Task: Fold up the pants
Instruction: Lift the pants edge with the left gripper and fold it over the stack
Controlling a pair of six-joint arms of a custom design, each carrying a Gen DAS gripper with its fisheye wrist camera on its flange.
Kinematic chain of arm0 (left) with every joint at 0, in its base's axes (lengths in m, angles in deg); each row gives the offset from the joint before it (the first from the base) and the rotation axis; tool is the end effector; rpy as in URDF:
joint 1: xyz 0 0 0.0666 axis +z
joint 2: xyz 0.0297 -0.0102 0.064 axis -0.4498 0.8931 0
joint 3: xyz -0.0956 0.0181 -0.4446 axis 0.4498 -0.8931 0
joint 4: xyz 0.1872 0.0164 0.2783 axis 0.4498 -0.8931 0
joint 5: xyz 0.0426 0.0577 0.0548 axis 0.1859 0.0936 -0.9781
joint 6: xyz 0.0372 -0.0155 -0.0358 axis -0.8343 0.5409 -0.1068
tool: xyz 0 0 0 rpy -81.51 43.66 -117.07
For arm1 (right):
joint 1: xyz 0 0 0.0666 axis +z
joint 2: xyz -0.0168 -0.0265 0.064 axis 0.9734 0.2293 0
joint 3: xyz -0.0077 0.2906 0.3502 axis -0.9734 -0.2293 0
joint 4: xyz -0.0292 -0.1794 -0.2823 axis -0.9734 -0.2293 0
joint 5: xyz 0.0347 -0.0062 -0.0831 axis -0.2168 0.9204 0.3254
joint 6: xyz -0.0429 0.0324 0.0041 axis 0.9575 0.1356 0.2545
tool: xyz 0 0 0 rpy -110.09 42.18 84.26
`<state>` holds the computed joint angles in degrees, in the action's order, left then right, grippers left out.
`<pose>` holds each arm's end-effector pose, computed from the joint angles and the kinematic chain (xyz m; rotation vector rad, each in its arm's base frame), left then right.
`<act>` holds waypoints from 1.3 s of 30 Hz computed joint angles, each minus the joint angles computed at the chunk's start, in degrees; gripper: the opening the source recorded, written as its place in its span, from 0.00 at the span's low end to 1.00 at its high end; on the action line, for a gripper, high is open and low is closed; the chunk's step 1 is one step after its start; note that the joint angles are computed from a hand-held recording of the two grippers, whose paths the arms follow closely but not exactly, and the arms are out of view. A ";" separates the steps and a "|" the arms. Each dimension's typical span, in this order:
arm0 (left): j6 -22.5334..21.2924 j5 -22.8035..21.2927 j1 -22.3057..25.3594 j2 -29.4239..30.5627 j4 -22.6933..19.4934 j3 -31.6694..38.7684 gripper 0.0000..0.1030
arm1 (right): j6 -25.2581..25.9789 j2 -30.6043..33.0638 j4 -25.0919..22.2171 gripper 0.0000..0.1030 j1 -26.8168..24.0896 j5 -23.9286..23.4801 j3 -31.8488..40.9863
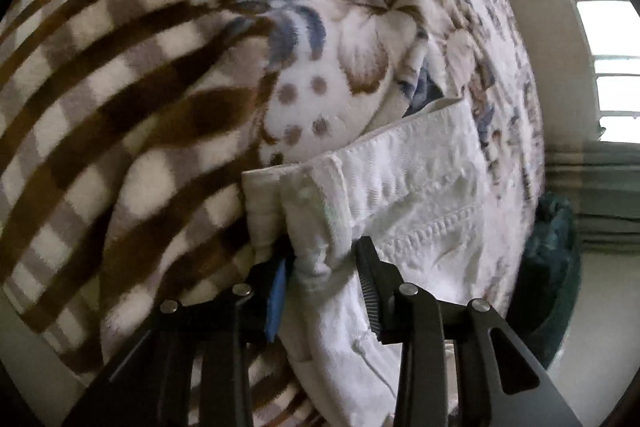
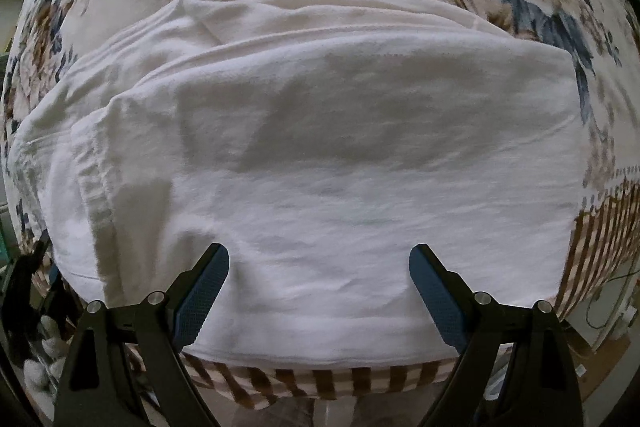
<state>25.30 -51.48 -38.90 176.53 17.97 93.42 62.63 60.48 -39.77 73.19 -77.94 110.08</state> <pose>0.4239 -0.0968 0.3516 -1.4845 2.2447 -0.7780 0.4918 -0.0288 0.3876 -0.1261 -2.9789 -0.0978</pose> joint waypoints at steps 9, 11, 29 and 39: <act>1.26 -0.18 0.02 -1.08 0.22 -0.39 0.32 | 2.39 -0.08 -2.14 0.91 -2.69 -0.78 1.45; 0.23 -0.82 -0.42 -1.63 -0.84 -0.34 0.41 | 2.74 -0.12 -2.52 0.91 -3.11 -0.89 1.83; -11.17 -6.26 1.18 3.01 3.23 6.24 0.38 | 5.33 -0.55 -2.19 0.91 -3.91 0.26 0.71; -10.16 -2.17 3.19 6.97 7.93 4.53 0.31 | 5.97 0.70 -3.04 0.91 -4.19 0.78 2.79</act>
